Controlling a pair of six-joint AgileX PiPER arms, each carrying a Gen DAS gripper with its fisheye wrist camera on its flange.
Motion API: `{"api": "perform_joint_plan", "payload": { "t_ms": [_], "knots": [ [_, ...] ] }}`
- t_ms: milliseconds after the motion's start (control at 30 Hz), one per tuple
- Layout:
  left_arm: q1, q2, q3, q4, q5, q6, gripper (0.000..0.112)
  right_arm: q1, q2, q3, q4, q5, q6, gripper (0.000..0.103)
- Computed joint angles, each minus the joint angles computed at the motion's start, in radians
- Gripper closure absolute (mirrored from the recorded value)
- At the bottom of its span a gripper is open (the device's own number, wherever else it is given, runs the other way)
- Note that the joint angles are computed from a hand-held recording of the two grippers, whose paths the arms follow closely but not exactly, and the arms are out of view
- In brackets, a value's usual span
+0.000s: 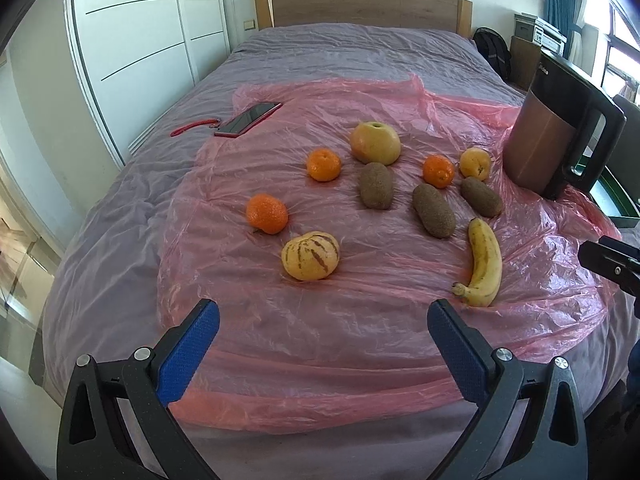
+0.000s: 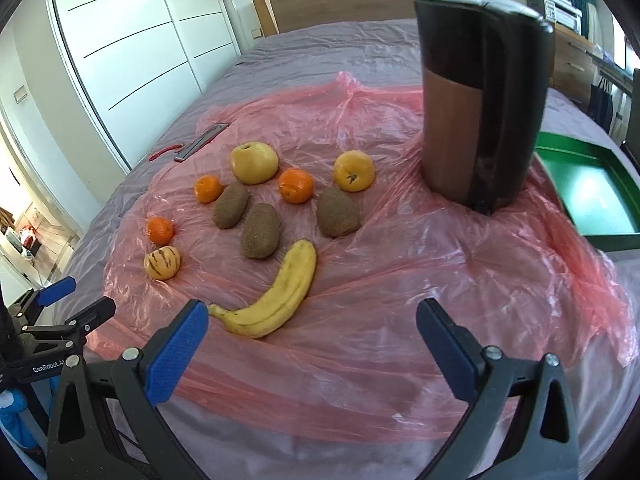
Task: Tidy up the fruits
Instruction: 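Grasp the striped melon with the left tool while the right tool grasps the banana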
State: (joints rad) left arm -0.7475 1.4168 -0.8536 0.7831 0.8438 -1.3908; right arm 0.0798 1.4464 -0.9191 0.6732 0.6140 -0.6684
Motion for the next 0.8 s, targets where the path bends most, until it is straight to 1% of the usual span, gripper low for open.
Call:
{"api": "perform_joint_plan", "payload": {
  "t_ms": [100,200,333,467,567,700,800],
  "knots": [
    [0.097,-0.038,0.033,-0.051,-0.068,0.096,0.01,0.042,0.066,-0.041,0.033,0.012,0.015,0.0],
    [0.191,-0.049,0.046,-0.127,-0.152,0.195,0.01,0.093,0.131,-0.085,0.041,0.004,0.036,0.0],
    [0.259,0.018,0.007,-0.181,-0.226,0.305,0.01,0.134,0.226,-0.15,0.067,0.007,0.047,0.0],
    [0.302,0.11,-0.062,-0.242,-0.276,0.42,0.011,0.145,0.308,-0.219,0.06,0.041,0.078,0.001],
    [0.345,0.163,-0.1,-0.309,-0.308,0.518,0.015,0.145,0.353,-0.253,0.029,0.058,0.123,0.016],
    [0.395,0.213,-0.118,-0.45,-0.356,0.717,0.024,0.136,0.389,-0.281,-0.022,0.08,0.204,0.02],
    [0.419,0.244,-0.13,-0.542,-0.371,0.84,0.029,0.136,0.421,-0.306,-0.036,0.109,0.236,0.023]
  ]
}}
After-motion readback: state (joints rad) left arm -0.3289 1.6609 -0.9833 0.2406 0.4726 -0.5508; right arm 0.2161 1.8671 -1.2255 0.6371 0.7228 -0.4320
